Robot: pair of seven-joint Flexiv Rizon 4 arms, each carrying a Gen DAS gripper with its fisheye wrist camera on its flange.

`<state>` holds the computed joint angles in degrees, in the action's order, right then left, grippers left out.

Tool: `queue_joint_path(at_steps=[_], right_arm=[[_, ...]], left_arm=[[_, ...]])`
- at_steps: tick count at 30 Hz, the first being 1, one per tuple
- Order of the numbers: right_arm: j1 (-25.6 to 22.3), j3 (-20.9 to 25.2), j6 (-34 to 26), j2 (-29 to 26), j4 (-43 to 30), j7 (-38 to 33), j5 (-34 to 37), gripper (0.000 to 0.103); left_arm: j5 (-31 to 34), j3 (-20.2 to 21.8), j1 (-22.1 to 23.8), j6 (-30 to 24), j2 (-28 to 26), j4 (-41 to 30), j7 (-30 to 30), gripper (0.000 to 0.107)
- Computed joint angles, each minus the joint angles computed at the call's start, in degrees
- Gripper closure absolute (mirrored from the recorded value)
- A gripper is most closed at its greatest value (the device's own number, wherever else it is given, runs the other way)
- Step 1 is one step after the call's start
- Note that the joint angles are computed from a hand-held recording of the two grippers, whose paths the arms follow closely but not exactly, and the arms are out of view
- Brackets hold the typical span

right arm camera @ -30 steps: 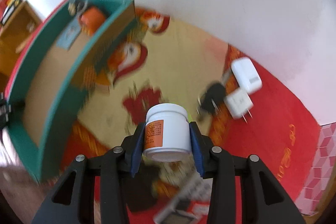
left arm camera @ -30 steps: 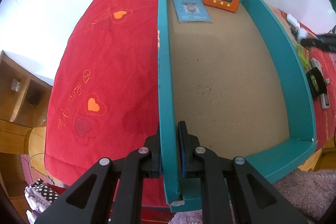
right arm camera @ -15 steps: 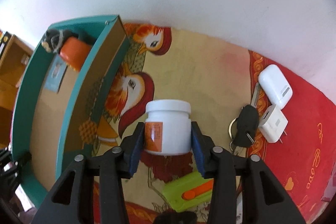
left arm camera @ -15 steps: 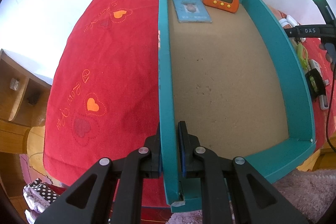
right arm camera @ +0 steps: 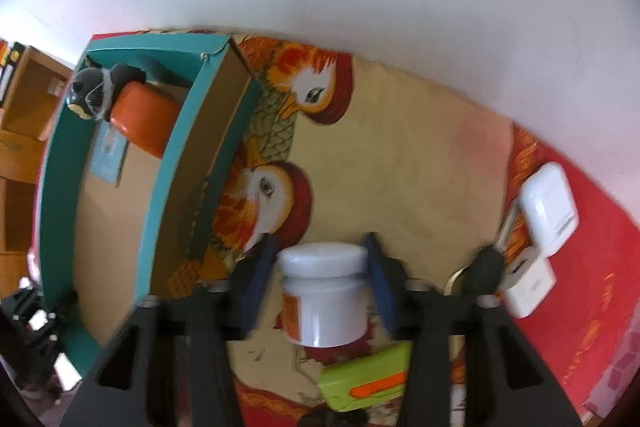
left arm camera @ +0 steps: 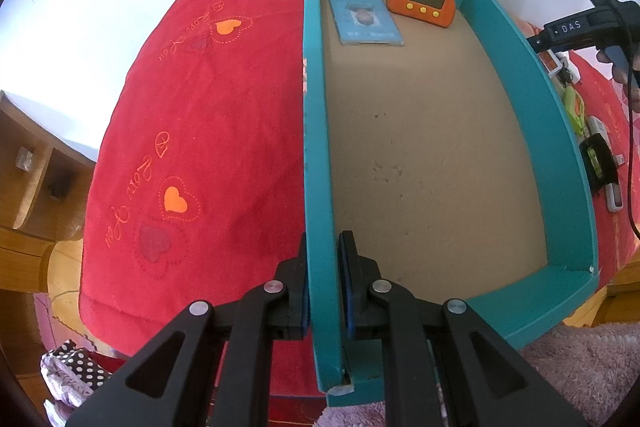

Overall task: Organize objects
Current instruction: 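Lift the white jar with the right gripper toward the teal box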

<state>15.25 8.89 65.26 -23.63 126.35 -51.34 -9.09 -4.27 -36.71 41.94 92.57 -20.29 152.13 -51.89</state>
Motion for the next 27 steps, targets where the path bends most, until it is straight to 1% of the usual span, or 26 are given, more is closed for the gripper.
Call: queue_joint_path(at_steps=[2,4,6,7,8,9,12,13,16,18,20,23,25,27], right_arm=[[1.5,-1.8,1.3,0.6,0.8,1.9,-2.7,0.061],[3.3,-3.5,4.8,2.1,3.4,5.1,-5.7,0.061],[6.0,-6.4,7.8,3.9,6.8,10.2,-10.6,0.061],[7.7,-8.2,8.8,4.8,8.7,13.6,-14.3,0.061],[7.8,-8.8,8.5,5.5,9.1,14.4,-16.2,0.061],[8.9,-10.6,10.2,6.1,10.9,17.5,-20.3,0.061],[8.2,-10.9,11.6,6.5,12.5,20.9,-24.8,0.061],[7.5,-10.3,11.4,6.8,12.9,21.1,-25.1,0.061],[5.4,-6.9,9.3,7.3,12.8,19.7,-23.0,0.061],[4.7,-5.9,9.0,7.5,12.9,19.4,-22.2,0.061],[3.6,-4.1,8.1,8.2,13.1,18.1,-19.9,0.061],[3.7,-3.7,6.9,7.8,12.4,17.6,-19.1,0.061],[3.8,-3.5,5.8,7.8,12.3,17.6,-19.0,0.060],[4.2,-3.8,5.6,6.7,11.6,18.0,-19.4,0.060]], left_arm=[[0.0,0.0,0.0,0.0,0.0,0.0,0.0,0.096],[0.0,0.1,-0.1,0.0,0.0,0.0,0.1,0.096],[0.0,-0.2,0.3,-0.1,0.0,0.0,0.2,0.096],[0.0,-0.4,0.5,-0.2,0.1,0.1,0.3,0.096],[0.0,-0.4,0.5,-0.2,0.1,0.1,0.3,0.096],[0.0,-0.3,0.4,-0.2,0.1,0.0,0.4,0.096],[-0.1,-0.4,0.5,-0.3,0.2,0.0,0.6,0.096],[-0.2,-0.4,0.5,-0.3,0.2,0.1,0.6,0.096],[-0.3,-0.6,0.8,-0.5,0.2,0.1,0.9,0.096],[-0.4,-0.9,1.0,-0.6,0.2,0.1,1.1,0.096],[-0.7,-1.2,1.3,-1.1,0.3,0.0,1.4,0.096],[-1.6,-1.5,1.5,-1.9,0.4,-0.3,2.1,0.096],[-2.2,-0.9,0.7,-2.2,0.5,-0.5,2.7,0.096],[-2.7,0.0,-0.5,-2.4,0.7,-0.7,3.4,0.096]])
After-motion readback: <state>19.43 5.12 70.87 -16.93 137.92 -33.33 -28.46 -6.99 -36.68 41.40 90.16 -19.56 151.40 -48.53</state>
